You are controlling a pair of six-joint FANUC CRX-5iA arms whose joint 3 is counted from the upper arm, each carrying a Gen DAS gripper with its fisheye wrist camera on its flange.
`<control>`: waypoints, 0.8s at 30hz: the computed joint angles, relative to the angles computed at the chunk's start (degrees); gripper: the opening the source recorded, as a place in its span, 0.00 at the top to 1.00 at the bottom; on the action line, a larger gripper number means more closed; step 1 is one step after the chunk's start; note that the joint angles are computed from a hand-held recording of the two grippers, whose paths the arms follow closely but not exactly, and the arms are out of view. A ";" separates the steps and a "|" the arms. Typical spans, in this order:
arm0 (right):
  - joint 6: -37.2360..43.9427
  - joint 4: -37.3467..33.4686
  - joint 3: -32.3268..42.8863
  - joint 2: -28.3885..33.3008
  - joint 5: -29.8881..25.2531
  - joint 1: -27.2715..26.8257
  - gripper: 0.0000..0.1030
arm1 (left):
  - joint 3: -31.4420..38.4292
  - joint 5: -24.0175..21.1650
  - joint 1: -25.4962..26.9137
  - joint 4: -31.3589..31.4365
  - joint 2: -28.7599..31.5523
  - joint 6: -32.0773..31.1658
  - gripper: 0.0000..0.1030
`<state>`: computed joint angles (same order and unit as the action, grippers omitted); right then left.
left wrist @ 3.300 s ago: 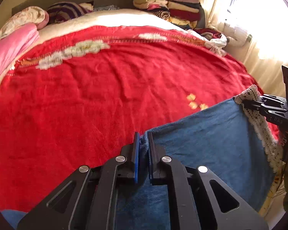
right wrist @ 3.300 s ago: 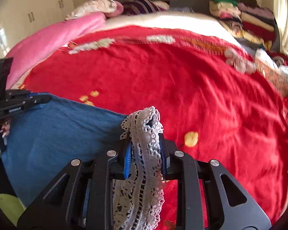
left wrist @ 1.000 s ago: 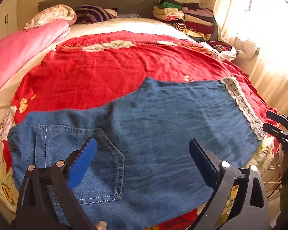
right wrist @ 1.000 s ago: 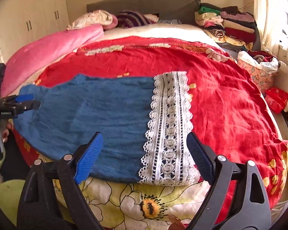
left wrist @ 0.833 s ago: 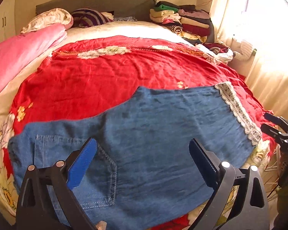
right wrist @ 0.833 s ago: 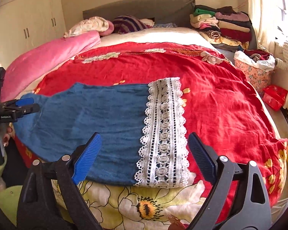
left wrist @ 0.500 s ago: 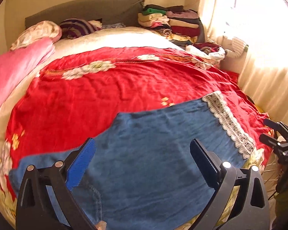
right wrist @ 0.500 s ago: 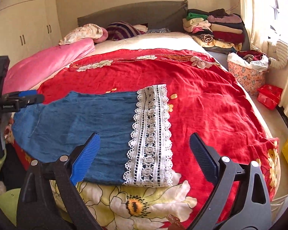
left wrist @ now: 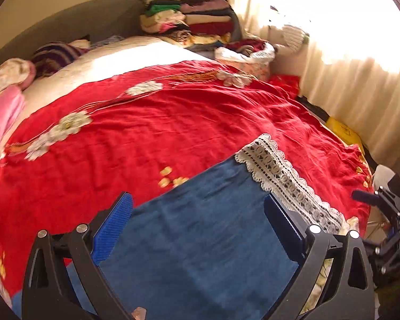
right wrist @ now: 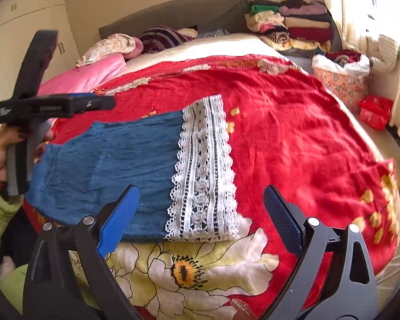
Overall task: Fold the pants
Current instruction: 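Grasp the lace hem ends with both tools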
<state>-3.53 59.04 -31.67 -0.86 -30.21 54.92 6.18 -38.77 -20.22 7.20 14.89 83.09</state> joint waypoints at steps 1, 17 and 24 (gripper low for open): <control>-0.59 -0.21 -0.04 0.26 0.33 -0.08 0.14 | 1.05 -0.22 -0.22 0.11 1.07 -0.69 0.05; -6.15 -2.28 0.13 3.83 5.43 -1.61 0.14 | 12.19 -4.68 0.31 11.18 14.93 -11.95 0.09; -3.62 -4.51 0.65 4.58 6.22 -1.90 0.14 | 14.39 -7.87 0.96 16.20 18.66 -16.66 0.19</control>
<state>-7.14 54.53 -31.02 3.72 -23.99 53.03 20.57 -46.63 -19.26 23.39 33.55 66.43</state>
